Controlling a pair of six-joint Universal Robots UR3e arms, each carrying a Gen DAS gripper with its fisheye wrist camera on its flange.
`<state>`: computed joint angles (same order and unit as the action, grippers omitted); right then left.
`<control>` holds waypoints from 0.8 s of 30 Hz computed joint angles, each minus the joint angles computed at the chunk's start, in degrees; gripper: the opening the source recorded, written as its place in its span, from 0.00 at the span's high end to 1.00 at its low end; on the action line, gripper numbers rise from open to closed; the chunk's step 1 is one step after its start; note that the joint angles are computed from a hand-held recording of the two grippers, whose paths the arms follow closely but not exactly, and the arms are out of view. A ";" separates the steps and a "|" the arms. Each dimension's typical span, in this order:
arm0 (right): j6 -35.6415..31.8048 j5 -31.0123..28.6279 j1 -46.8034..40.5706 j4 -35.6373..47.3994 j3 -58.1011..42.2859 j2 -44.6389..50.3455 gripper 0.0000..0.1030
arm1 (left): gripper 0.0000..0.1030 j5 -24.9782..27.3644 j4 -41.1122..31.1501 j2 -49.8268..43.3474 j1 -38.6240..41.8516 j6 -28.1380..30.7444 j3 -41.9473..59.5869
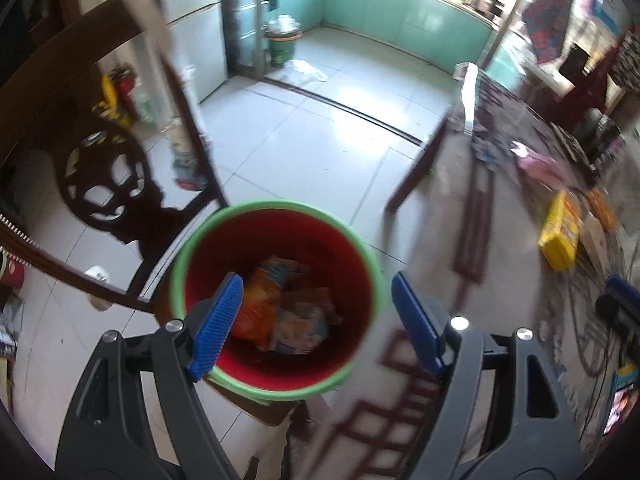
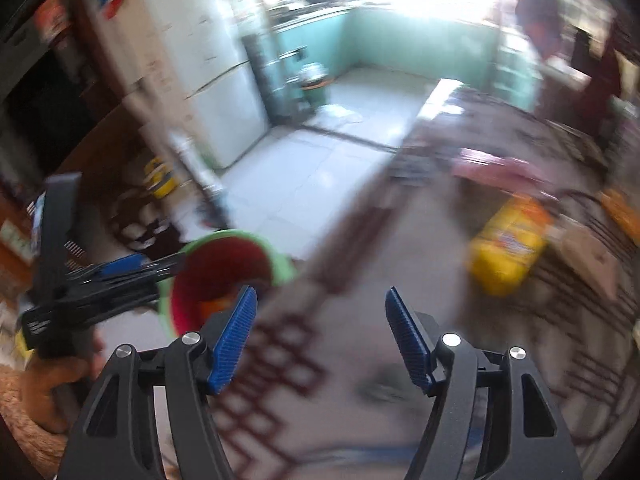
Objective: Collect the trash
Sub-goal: 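Grasp yellow juice carton with left tool while right tool grasps white paper cup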
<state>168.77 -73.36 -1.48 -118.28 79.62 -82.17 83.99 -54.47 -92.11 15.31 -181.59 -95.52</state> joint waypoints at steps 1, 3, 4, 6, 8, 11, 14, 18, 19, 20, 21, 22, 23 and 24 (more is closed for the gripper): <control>-1.06 -0.45 -4.01 -0.09 2.04 -1.95 0.35 | 0.28 0.33 -0.04 -0.43 -1.57 -0.66 0.59; -3.39 -1.11 -11.13 0.18 4.53 -4.57 0.35 | 0.28 1.20 -0.15 -1.96 -5.51 -2.30 2.41; -5.37 -1.73 -16.13 0.22 5.45 -5.66 0.35 | 0.28 1.66 -0.37 -2.67 -7.40 -3.20 3.43; -8.22 -3.34 -22.78 -0.47 5.61 -5.97 0.35 | 0.28 2.64 -0.80 -4.37 -11.26 -5.05 5.65; -11.01 -4.01 -30.68 -1.34 4.34 -4.45 0.31 | 0.28 3.73 -0.99 -5.89 -14.73 -6.83 7.56; -9.59 -3.67 -40.14 -2.20 -1.02 2.08 0.24 | 0.26 5.74 -1.05 -9.13 -20.66 -10.50 11.41; -4.54 -3.09 -45.73 -0.13 -9.76 11.33 0.24 | 0.25 7.52 -2.60 -13.08 -25.90 -14.32 16.68; -1.13 -2.33 -48.93 6.37 -22.82 23.59 0.24 | 0.25 10.94 -4.83 -18.09 -32.02 -18.37 24.40; -1.32 -2.53 -49.02 7.46 -25.73 26.23 0.24 | 0.24 11.63 -5.47 -19.10 -32.99 -18.92 26.15; -1.89 -3.19 -48.79 8.15 -28.33 28.65 0.24 | 0.23 12.47 -6.22 -20.38 -33.98 -19.50 28.31; -2.58 -3.57 -48.61 8.92 -30.31 30.35 0.24 | 0.23 13.53 -7.17 -22.19 -35.10 -20.24 31.27; -3.51 -3.67 -48.41 9.83 -32.14 31.94 0.25 | 0.23 14.10 -8.01 -23.50 -35.65 -20.68 33.55; -4.49 -3.79 -48.24 10.65 -33.91 33.42 0.25 | 0.23 14.76 -8.78 -25.10 -36.23 -21.14 36.19; -4.89 -4.48 -47.54 10.59 -34.18 33.84 0.27 | 0.22 15.73 -9.80 -27.48 -36.88 -21.54 40.08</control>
<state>163.88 -77.84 -49.02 -107.70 45.44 -48.33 99.72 -64.27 -119.59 -21.57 -203.13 -55.44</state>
